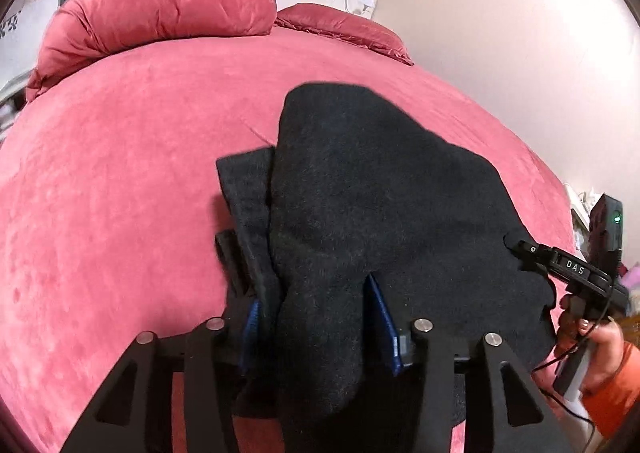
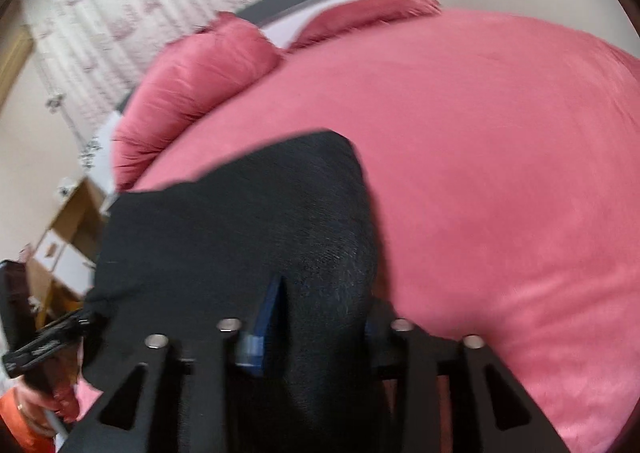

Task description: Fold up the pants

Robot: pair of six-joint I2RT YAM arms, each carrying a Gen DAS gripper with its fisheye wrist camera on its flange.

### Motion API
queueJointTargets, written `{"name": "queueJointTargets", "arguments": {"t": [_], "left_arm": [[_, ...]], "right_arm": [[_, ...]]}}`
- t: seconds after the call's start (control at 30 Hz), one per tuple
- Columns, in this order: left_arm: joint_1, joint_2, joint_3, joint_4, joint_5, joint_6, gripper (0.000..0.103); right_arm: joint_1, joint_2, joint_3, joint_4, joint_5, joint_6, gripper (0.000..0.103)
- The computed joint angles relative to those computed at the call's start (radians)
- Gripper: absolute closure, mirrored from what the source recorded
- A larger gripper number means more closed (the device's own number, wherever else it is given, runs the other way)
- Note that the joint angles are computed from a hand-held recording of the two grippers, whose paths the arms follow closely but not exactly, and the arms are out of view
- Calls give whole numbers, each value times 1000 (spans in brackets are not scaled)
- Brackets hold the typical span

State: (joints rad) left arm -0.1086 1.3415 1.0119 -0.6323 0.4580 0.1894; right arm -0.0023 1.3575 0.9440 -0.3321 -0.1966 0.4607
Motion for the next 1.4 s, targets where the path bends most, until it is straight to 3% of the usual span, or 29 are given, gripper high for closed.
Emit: {"name": "queueJointTargets", "arguments": {"t": [0.17, 0.3, 0.4, 0.63, 0.7, 0.87, 0.93, 1.07, 1.2, 1.3, 1.4], "left_arm": [[-1, -63, -99, 50, -27, 15, 35], [63, -169, -200, 33, 24, 20, 31], [35, -211, -246, 78, -16, 0, 30], [93, -379, -325, -34, 14, 47, 29], [105, -415, -337, -75, 24, 47, 29], [47, -571, -411, -164, -41, 31, 29], [3, -650, -445, -185, -83, -7, 29], [-106, -761, -492, -216, -195, -100, 25], [-203, -821, -508, -236, -319, -159, 22], [-233, -889, -515, -274, -367, -176, 17], [-335, -946, -523, -297, -499, -224, 13]], "right_arm": [[0, -84, -77, -8, 27, 72, 45], [62, -186, -134, -56, 85, 108, 45], [101, -291, -199, -76, 127, 157, 44], [321, -406, -226, -199, 400, 241, 44], [437, -445, -226, -253, 539, 286, 44], [720, -427, -196, -367, 772, 421, 44], [809, -406, -188, -387, 819, 465, 44], [950, -328, -170, -419, 862, 590, 44], [1011, -268, -140, -431, 871, 632, 44], [1063, -245, -116, -459, 917, 673, 38], [1102, -241, -116, -490, 950, 725, 35]]}}
